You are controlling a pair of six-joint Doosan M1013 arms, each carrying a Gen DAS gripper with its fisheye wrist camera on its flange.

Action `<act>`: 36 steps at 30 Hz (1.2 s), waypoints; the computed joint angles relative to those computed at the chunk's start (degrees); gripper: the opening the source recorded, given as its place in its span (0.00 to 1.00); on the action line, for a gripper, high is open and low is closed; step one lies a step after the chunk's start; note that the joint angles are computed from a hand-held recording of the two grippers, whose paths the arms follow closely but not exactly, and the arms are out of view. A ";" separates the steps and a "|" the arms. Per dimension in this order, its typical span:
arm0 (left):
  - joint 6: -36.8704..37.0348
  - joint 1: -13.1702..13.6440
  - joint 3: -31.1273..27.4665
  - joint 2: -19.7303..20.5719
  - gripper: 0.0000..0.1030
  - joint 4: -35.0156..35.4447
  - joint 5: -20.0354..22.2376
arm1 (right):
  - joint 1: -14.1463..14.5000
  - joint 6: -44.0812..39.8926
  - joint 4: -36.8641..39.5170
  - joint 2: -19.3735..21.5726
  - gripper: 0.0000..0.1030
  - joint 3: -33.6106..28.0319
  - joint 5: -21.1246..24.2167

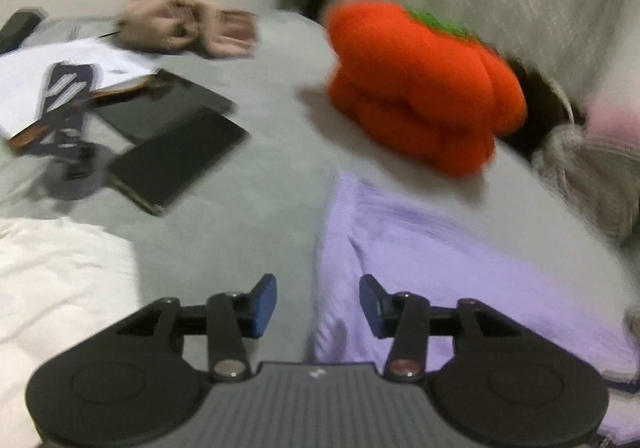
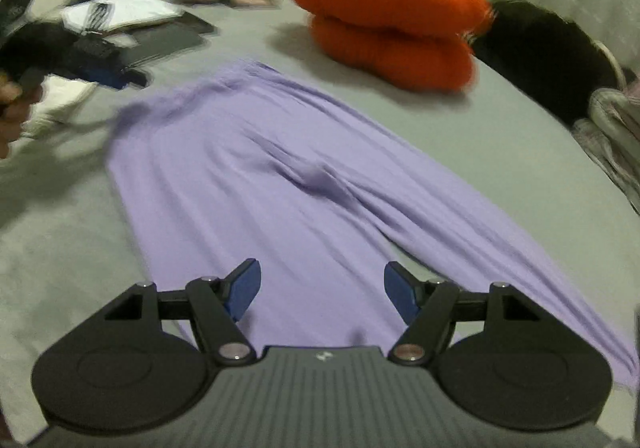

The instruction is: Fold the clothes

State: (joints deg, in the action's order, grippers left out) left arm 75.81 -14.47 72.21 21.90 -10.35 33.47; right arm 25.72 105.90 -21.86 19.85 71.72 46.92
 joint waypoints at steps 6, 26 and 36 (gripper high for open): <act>-2.41 2.58 -1.14 1.22 0.43 -3.95 3.49 | 2.46 -14.94 8.63 6.32 0.69 -8.76 -5.92; 7.81 6.24 -1.87 3.31 0.44 -28.21 10.22 | -2.47 -1.20 44.05 14.95 0.11 -16.26 -7.25; 8.93 6.02 -2.22 4.66 0.53 -38.27 14.50 | -4.45 -9.40 74.82 11.99 0.14 -6.83 -20.19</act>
State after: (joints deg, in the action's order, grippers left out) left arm 84.74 -8.45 69.99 26.56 -48.63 47.97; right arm 21.27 96.50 52.96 31.85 64.90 26.73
